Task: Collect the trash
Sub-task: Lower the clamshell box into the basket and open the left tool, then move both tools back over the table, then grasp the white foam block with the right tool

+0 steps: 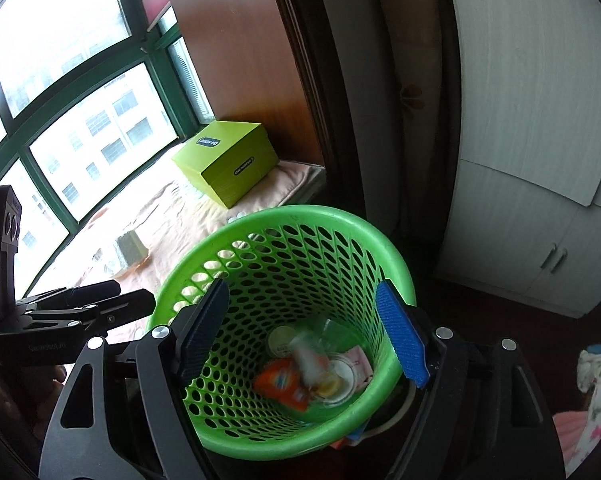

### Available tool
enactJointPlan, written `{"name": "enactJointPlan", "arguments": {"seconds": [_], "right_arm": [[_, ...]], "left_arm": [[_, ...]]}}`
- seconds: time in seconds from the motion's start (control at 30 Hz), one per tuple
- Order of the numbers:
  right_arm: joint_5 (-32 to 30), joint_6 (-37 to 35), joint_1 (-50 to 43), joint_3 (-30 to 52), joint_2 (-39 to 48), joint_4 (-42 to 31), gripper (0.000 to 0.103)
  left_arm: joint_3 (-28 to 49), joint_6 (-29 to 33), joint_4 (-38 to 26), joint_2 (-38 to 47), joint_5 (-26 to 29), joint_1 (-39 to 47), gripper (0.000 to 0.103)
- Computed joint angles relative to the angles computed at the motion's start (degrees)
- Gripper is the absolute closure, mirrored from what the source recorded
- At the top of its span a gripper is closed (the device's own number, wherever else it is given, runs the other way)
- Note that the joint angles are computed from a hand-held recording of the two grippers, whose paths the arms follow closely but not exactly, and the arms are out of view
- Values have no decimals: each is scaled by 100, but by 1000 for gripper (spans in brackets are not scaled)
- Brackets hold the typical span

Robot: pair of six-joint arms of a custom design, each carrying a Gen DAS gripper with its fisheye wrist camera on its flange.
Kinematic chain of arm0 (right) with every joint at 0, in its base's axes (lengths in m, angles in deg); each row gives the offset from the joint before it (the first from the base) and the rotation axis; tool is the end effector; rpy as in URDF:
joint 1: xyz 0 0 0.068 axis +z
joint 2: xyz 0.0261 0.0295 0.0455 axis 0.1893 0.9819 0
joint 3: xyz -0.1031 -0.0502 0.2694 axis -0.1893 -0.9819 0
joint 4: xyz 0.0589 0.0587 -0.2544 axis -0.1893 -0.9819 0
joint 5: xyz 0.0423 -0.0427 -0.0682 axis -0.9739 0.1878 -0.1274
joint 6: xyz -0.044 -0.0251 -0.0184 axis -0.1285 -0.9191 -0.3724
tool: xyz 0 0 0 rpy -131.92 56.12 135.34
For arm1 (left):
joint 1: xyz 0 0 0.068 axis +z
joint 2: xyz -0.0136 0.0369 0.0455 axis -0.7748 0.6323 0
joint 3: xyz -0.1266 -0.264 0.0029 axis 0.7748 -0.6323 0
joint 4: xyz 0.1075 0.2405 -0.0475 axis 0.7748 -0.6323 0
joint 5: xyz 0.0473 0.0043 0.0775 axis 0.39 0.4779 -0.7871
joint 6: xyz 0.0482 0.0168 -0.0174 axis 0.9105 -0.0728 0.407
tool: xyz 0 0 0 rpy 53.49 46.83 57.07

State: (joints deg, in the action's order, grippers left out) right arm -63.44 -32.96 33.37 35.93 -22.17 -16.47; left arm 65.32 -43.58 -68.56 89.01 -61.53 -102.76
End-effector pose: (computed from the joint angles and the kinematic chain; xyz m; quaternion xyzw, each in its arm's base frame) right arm 0.1459 0.0572 0.1618 0.0174 0.9094 0.1256 0.3961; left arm 0.1881 -0.2279 0.1643 0.0887 0.9420 -0.1386 0.2925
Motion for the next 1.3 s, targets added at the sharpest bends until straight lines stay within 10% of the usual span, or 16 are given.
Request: {"name": "enactJointPlan", "arguments": {"seconds": [0.67,1.3], "right_arm": [[135,200,1362,993,2121,1165,18],[-231,-143,2476,3944,5405,1033,18]], "left_arm": [[-1348,475,-590,-2048,27,2192,17],[-1792,2196,-788,-2852,1376,5769,17]]}}
